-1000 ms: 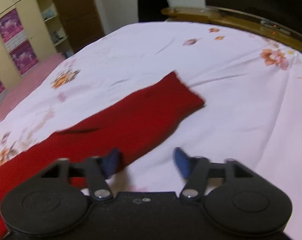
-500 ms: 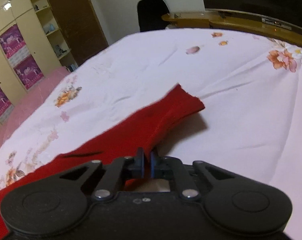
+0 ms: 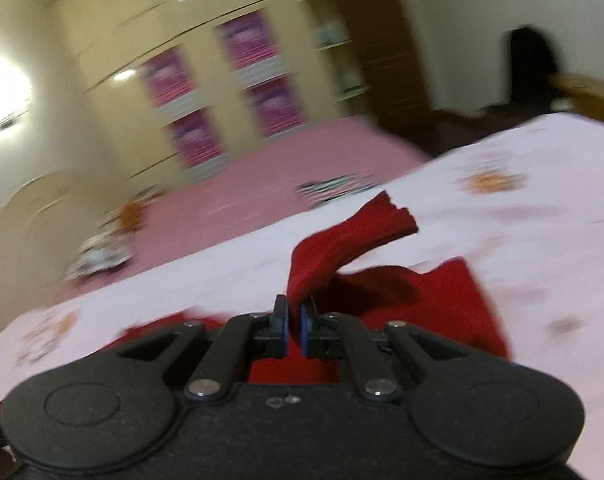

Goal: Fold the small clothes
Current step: 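Fold the held sleeve across the body with the right tool while the left tool pins the body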

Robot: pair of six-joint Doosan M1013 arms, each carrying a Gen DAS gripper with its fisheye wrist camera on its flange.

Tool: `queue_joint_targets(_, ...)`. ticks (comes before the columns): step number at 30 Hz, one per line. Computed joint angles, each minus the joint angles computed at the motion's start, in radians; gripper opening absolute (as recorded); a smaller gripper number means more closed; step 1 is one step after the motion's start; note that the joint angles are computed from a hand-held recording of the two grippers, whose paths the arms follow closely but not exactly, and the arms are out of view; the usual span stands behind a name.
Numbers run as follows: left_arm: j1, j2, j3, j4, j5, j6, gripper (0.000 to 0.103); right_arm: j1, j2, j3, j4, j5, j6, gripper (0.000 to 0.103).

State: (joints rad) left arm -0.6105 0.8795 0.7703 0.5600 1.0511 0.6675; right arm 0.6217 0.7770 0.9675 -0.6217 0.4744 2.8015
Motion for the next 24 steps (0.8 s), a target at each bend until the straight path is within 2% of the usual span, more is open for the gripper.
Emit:
queue_joint_targets(2, 0.013, -0.03, 0.057, 0.006, -0.028, -0.04, 0.103, 0.017, 0.064, -0.106, 0.207, 0.013, -0.226, 0.006)
queue_joint_targets(4, 0.026, -0.051, 0.096, -0.005, -0.051, -0.059, 0.103, 0.029, 0.134, -0.216, 0.407, 0.072, -0.429, 0.007)
queue_joint_targets(6, 0.038, -0.068, 0.13, -0.043, -0.09, -0.049, 0.103, 0.029, 0.201, -0.328, 0.561, 0.185, -0.584, 0.015)
queue_joint_targets(7, 0.043, -0.074, 0.142, -0.065, -0.117, -0.038, 0.103, 0.027, 0.223, -0.365, 0.606, 0.232, -0.621, 0.025)
queue_joint_targets(8, 0.046, -0.074, 0.144, -0.09, -0.131, -0.021, 0.103, 0.027, 0.229, -0.374, 0.616, 0.248, -0.63, 0.028)
queue_joint_targets(9, 0.049, -0.072, 0.141, -0.132, -0.151, 0.014, 0.103, 0.028, 0.221, -0.358, 0.615, 0.234, -0.634, 0.028)
queue_joint_targets(11, 0.054, -0.064, 0.131, -0.21, -0.191, 0.088, 0.103, 0.026, 0.182, -0.295, 0.598, 0.188, -0.617, 0.034)
queue_joint_targets(13, 0.055, -0.043, 0.099, -0.298, -0.211, 0.178, 0.103, 0.028, 0.144, -0.234, 0.518, 0.145, -0.541, 0.042)
queue_joint_targets(17, 0.064, 0.021, 0.001, -0.491, -0.176, 0.294, 0.103, 0.031, 0.071, -0.116, 0.318, 0.117, -0.393, 0.047)
queue_joint_targets(20, 0.073, 0.033, -0.008, -0.549, -0.187, 0.265, 0.103, 0.024, 0.023, -0.026, 0.234, 0.103, -0.306, 0.05)
queue_joint_targets(22, 0.076, 0.023, 0.019, -0.554, -0.235, 0.228, 0.102, 0.027, -0.003, 0.03, 0.177, 0.09, -0.233, 0.051)
queue_joint_targets(24, 0.079, 0.014, 0.045, -0.555, -0.283, 0.182, 0.09, 0.024, -0.015, 0.064, 0.148, 0.078, -0.181, 0.052)
